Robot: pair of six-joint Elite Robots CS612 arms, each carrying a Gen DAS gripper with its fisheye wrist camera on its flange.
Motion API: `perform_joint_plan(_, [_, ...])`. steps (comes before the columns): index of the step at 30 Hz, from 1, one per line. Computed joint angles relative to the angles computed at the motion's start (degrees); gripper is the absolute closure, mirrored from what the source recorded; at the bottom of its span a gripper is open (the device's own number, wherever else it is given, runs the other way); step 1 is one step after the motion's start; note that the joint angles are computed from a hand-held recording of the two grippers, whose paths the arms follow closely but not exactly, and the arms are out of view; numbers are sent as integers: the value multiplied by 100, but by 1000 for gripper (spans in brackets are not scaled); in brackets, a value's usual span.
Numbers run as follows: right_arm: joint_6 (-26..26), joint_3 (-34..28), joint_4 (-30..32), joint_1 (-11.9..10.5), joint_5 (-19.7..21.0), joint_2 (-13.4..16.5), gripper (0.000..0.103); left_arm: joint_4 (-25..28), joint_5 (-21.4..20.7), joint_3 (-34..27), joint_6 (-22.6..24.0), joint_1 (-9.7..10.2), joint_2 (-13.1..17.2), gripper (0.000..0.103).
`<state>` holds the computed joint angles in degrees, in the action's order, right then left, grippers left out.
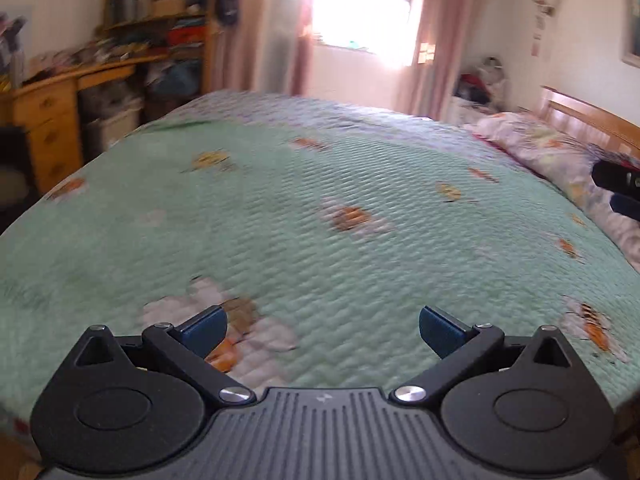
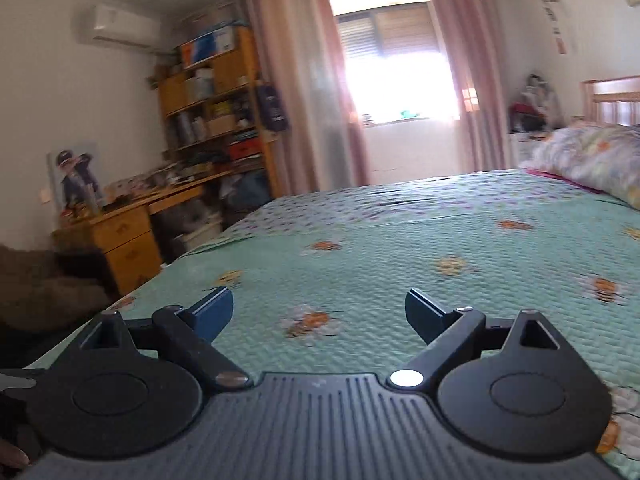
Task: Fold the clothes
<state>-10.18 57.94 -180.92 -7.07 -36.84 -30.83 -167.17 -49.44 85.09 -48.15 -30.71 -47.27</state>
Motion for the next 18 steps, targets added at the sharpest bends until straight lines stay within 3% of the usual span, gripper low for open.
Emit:
perform_joint_plan(3, [-717, 247, 460, 268, 143, -157, 1, 347, 50, 293, -305, 69, -182, 1])
perform_joint_plan(6, [-1005, 499, 699, 515, -303, -265, 1, 676, -8, 493, -451, 143, -304, 1])
perform_joint_plan(9, [-1094, 489, 889, 675, -981, -193, 1, 791, -148, 577, -505, 252, -328, 1])
perform_joint_plan(13, [-1385, 432, 1354, 758, -1566, -108, 1, 891, 48, 420, -425, 305, -152, 1])
perform_joint_plan(18, [-1312, 409, 1184, 761, -1980, -51, 1, 751, 234, 44, -100, 368, 187, 1])
